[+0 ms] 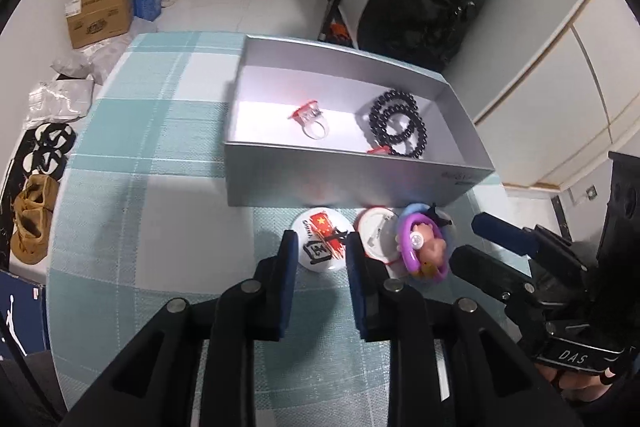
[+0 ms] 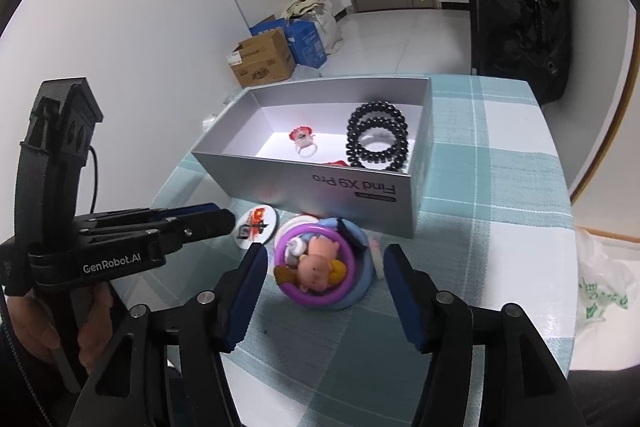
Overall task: Organize jewelry
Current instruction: 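Grasp the white flag-printed badge with the left tool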
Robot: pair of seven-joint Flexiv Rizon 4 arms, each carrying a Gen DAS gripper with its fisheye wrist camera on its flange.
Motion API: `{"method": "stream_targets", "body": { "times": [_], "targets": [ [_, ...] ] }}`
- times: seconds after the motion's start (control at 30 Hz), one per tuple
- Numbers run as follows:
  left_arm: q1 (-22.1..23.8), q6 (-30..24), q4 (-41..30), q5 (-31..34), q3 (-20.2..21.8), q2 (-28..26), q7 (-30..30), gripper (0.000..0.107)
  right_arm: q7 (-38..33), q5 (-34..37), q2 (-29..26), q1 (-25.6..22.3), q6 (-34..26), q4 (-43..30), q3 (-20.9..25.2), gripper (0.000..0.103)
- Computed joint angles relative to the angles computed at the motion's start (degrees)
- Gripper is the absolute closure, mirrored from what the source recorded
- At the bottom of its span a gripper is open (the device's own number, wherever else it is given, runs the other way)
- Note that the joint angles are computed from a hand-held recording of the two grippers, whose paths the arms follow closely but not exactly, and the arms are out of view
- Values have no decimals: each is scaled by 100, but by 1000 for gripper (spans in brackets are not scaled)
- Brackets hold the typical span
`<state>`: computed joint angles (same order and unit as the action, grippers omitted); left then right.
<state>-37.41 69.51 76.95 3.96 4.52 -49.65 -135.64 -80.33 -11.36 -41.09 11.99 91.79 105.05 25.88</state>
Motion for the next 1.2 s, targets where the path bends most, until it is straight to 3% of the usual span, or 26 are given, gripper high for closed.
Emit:
{"method": "stream_targets", "body": {
  "times": [0.03, 0.13, 0.23, 0.37, 0.53, 0.63, 0.7, 0.83, 1.2],
  "targets": [
    [5, -156, -80, -11, -25, -37, 69, 75, 24, -3, 25, 79, 19, 17, -96, 41],
    [-87, -706, -434, 80, 44, -176, 171, 69, 50, 11, 2, 45, -49, -18, -65, 41],
    [-156, -1156, -890, 276, 93, -359, 268, 52, 59, 58, -15, -1, -83, -50, -26, 41],
    [-192, -1450, -1304, 552, 172, -556, 220, 49, 43, 114, -22, -65, -94, -75, 28, 41],
    [-75, -1258, -1166, 690, 42, -506, 334, 51, 1, 167, -36, -163, -130, -102, 126, 41],
    [-83, -1128, -887, 754, 117, -346, 255, 70, -17, 218, -62, -223, -178, -150, 201, 41],
    [30, -899, -756, 678, -13, -322, 325, 70, -38, 249, -72, -238, -187, -172, 230, 41],
    [-147, -1133, -948, 811, 161, -381, 362, 69, -97, 262, -57, -199, -161, -162, 217, 41],
    [72, -494, -315, 401, -49, -137, 147, 70, -39, 241, -25, -111, -32, -126, 128, 41]
  ]
}}
